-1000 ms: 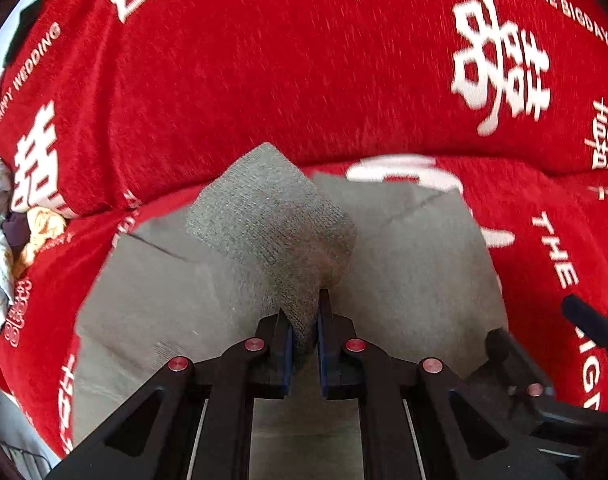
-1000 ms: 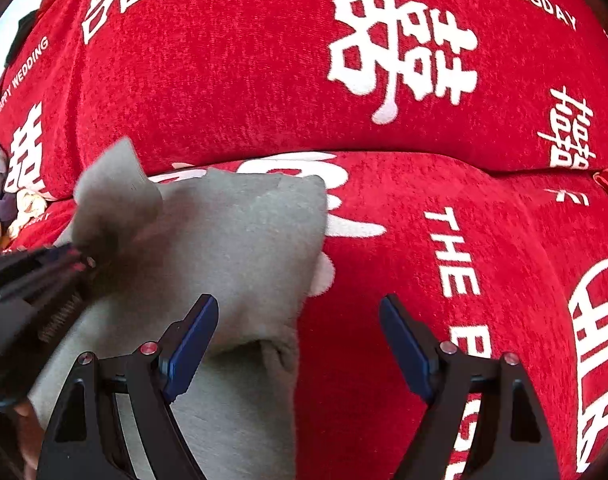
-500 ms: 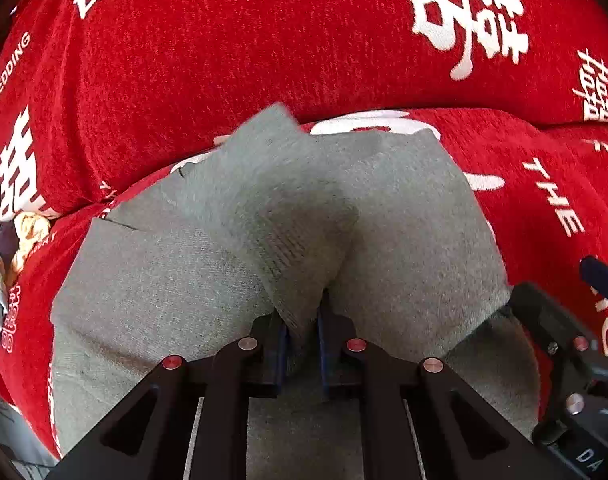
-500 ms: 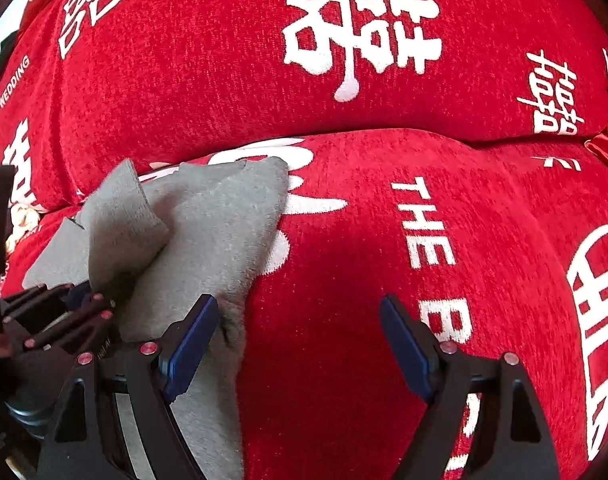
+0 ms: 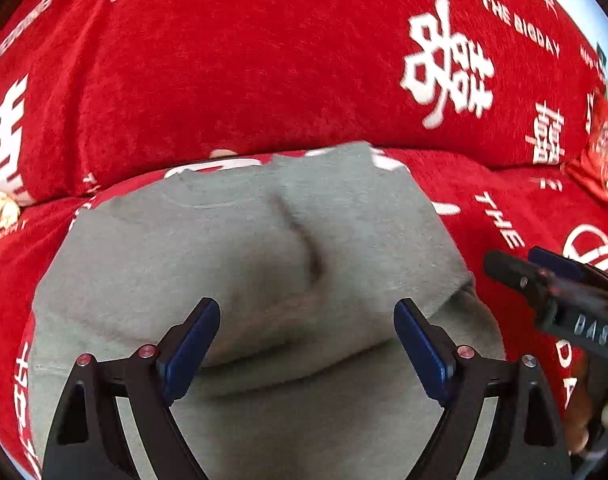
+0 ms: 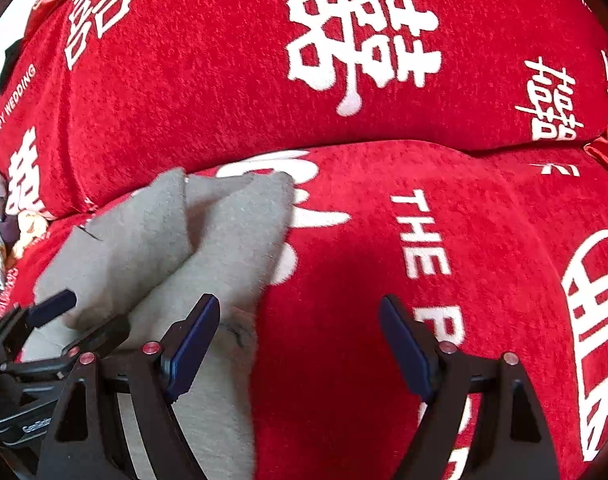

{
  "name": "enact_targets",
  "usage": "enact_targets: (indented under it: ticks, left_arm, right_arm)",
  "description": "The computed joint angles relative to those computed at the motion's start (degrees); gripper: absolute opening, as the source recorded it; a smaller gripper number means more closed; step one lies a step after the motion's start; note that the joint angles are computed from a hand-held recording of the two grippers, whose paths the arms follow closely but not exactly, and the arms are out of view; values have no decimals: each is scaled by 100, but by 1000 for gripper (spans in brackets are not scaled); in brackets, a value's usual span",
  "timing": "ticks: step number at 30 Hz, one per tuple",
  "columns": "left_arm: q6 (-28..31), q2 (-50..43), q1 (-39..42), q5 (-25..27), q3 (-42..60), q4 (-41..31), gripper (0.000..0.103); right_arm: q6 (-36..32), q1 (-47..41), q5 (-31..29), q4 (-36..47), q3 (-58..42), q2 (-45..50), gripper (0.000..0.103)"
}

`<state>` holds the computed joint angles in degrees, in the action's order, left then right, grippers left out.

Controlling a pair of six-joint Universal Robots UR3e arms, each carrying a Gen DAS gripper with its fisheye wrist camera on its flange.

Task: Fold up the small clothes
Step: 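Open the left tool to lay the sleeve flat on the sweater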

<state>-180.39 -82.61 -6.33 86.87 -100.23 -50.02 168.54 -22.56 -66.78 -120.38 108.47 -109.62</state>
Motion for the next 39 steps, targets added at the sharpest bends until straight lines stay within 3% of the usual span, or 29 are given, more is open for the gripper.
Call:
enact_targets:
  ticks: [6, 10, 14, 16, 21, 23, 25, 28, 35, 39]
  left_arm:
    - [-95, 353, 1130, -550, -322, -204, 89]
    - [-179, 459, 1717, -767, -494, -411, 89]
    - [32, 267, 1832, -701, -479, -504, 89]
    - [189, 220, 1622, -454, -539, -325, 89]
    - [371, 264, 1448, -221, -863, 132, 90]
    - [423, 287, 1444, -224, -834, 78, 90]
    - [462, 325, 1510, -351, -746, -81, 90]
    - [397, 255, 1597, -623, -454, -274, 90]
    - [537, -66, 1231, -114, -156, -439, 90]
    - [903, 542, 1422, -196, -968, -160, 90]
  right_arm:
    - [961, 1299, -400, -337, -1345, 1298, 85]
    - [1316, 2687, -1357, -212, -2741, 2655, 85]
    - [1478, 3371, -2472, 207, -3522, 3516, 82]
    - [1543, 3148, -2505, 61, -3067, 3249, 80]
    - [1228, 1789, -1834, -202, -1284, 1665, 80]
    - [1015, 1097, -1358, -126, -742, 937, 80]
    - [1043, 802, -1289, -17, -671, 610, 81]
    - [1195, 1002, -1347, -61, -1016, 735, 81]
    - [905, 2877, -2158, -285, -2261, 2211, 80]
    - [804, 2754, -2086, -128, -1591, 1861, 80]
